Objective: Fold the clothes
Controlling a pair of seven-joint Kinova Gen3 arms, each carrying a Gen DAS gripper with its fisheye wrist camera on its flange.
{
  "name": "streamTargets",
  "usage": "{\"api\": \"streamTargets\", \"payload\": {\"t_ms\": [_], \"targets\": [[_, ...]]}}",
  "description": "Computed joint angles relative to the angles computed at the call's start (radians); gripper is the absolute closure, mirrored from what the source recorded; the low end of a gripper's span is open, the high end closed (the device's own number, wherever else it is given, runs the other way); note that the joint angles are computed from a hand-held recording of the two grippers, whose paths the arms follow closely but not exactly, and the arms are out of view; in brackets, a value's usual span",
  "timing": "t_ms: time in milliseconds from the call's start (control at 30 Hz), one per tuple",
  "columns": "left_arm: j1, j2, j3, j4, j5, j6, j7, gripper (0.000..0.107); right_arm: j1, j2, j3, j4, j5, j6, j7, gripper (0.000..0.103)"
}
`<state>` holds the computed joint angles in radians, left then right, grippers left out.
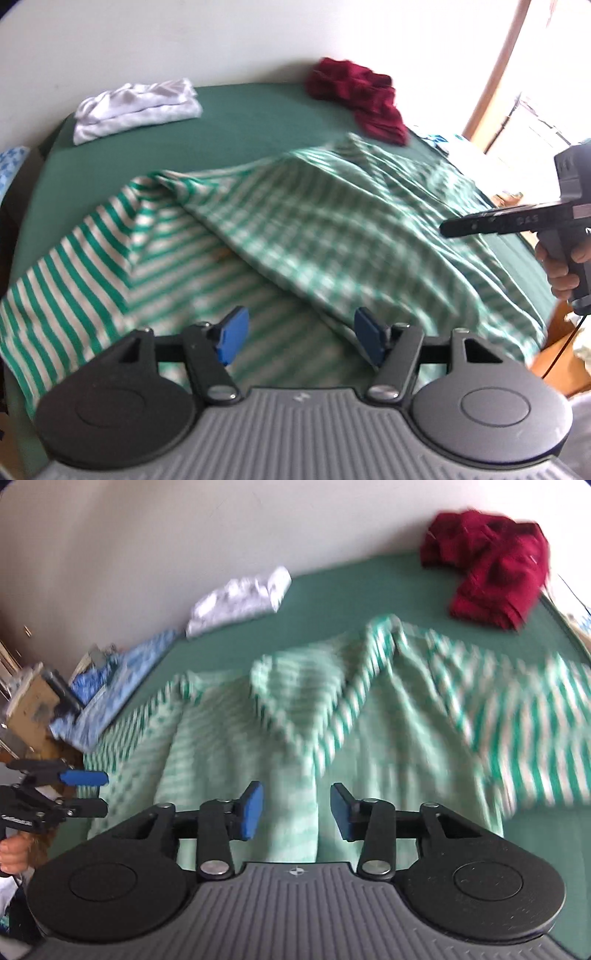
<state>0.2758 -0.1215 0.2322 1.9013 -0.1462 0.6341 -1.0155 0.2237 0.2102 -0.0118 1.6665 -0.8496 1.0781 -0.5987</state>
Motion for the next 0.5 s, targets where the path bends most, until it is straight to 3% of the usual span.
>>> {"api": "streamTargets", "payload": {"t_ms": [133, 200, 267, 367, 500], "targets": [[0.04, -0.019, 0.049, 0.029, -0.009, -0.022, 0.018, 0.036, 0.002, -0.069, 0.022, 0.136, -0.011, -0.001, -0.063, 0.061], [0.046, -0.015, 0.069, 0.019, -0.046, 0.001, 0.031, 0.036, -0.073, -0.12, 0.083, 0.212, -0.041, -0.067, -0.041, 0.097], [0.05, -0.029, 0.07, 0.023, -0.061, 0.007, 0.043, 0.036, -0.155, -0.188, 0.139, 0.289, -0.103, -0.147, 0.036, 0.098], [0.045, -0.074, 0.057, 0.052, -0.037, -0.017, 0.049, 0.032, -0.242, -0.29, 0.135, 0.359, -0.141, -0.224, 0.158, 0.098], [0.008, -0.112, 0.082, 0.074, -0.035, -0.012, 0.076, 0.029, -0.244, -0.336, -0.034, 0.426, -0.066, -0.325, 0.271, 0.094]]}}
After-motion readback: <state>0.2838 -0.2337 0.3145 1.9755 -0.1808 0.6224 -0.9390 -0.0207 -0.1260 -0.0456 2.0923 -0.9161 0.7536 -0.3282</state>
